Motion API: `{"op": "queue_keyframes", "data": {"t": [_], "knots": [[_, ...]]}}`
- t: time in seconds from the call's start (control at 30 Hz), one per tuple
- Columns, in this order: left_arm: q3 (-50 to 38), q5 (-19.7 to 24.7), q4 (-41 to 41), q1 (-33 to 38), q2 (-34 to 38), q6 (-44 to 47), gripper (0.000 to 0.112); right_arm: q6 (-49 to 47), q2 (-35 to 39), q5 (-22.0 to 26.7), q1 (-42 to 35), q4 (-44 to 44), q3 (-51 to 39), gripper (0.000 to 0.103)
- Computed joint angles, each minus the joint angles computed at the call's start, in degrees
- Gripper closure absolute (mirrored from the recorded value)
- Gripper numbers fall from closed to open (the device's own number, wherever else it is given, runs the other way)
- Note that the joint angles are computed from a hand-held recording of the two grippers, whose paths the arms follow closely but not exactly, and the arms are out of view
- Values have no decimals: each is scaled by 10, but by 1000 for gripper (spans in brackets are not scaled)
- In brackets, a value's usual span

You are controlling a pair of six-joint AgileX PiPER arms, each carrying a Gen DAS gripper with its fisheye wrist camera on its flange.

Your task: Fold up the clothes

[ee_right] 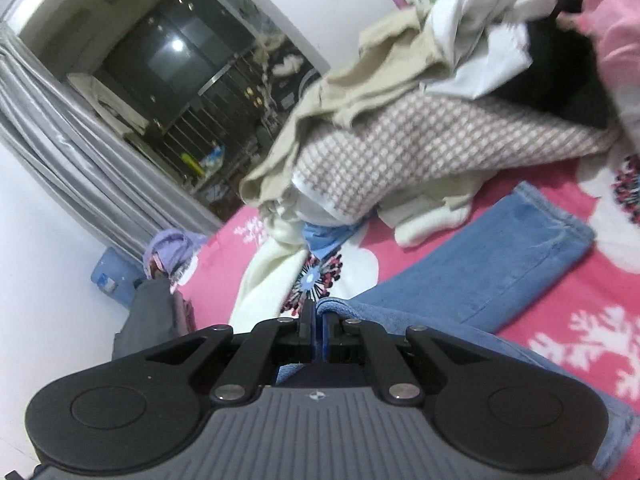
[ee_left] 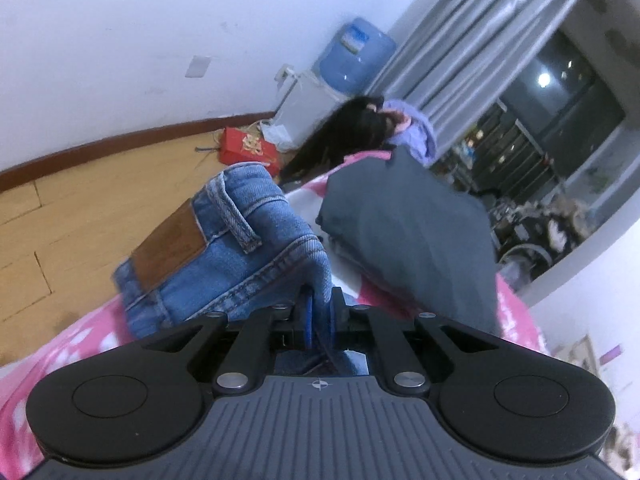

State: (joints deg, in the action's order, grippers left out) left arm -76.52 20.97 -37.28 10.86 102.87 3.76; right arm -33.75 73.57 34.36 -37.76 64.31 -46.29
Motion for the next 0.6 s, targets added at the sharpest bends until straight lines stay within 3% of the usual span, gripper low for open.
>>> {"op": "queue_keyframes", "data": {"t": [0.13, 0.23, 0.43, 0.5, 0.6], "knots": [[-90, 23, 123, -26, 76, -111, 106, 13, 96, -19, 32, -18, -70, 99], [-144, 30, 170, -41, 120, -141, 106, 29, 153, -36, 58, -40, -121, 99], [-267, 97, 148, -38, 220, -92, 103, 76, 282, -25, 75, -80, -232, 99], [-298, 118, 119, -31, 244, -61, 95, 97, 333, 8, 68, -96, -281, 98], [-320, 127, 44, -16, 260, 18, 84, 149, 412, 105, 39, -105, -369, 92]]}}
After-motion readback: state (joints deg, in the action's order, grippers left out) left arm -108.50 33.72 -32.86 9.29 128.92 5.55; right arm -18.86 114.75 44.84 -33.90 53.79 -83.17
